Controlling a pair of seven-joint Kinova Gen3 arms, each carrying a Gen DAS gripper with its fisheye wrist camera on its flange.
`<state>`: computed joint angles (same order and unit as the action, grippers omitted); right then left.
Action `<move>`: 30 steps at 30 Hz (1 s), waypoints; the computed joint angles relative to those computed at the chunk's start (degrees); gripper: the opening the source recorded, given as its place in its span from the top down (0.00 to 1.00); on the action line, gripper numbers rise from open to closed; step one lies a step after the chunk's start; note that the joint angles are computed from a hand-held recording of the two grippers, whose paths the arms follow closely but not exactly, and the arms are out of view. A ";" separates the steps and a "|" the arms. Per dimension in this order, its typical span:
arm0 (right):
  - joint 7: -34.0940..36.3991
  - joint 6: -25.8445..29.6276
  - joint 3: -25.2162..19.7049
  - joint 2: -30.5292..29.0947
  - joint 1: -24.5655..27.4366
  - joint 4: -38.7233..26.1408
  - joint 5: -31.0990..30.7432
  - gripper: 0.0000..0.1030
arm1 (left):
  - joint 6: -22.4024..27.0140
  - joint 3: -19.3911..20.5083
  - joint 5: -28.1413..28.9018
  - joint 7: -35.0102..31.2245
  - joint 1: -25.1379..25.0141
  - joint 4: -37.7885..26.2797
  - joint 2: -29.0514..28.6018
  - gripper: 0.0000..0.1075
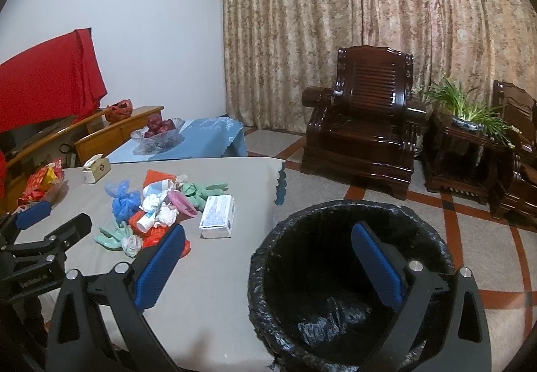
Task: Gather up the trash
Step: 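Reach the right gripper to the red plastic bag and grasp it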
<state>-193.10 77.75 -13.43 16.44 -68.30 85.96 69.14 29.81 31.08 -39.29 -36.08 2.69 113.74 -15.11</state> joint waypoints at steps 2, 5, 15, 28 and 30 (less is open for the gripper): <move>0.86 -1.56 0.20 0.61 0.69 -0.62 0.06 0.06 | -0.08 -0.29 -0.76 0.49 -0.88 0.16 0.44 0.09; 2.69 -5.41 0.90 2.00 1.92 -1.86 -0.02 0.06 | -1.29 -1.64 -2.46 1.96 -2.44 1.38 1.12 0.09; 9.64 -19.67 5.74 9.40 4.30 -8.08 -4.01 0.06 | -5.04 -11.07 -4.33 2.31 -2.25 4.81 6.26 0.09; 26.38 -28.05 9.08 21.16 8.00 -22.30 -19.00 0.10 | -6.49 -17.19 -16.88 13.77 1.12 6.42 11.18 0.09; 28.62 -28.30 9.61 22.61 8.23 -24.34 -21.14 0.10 | -5.90 -18.11 -18.08 14.55 2.36 6.17 11.76 0.09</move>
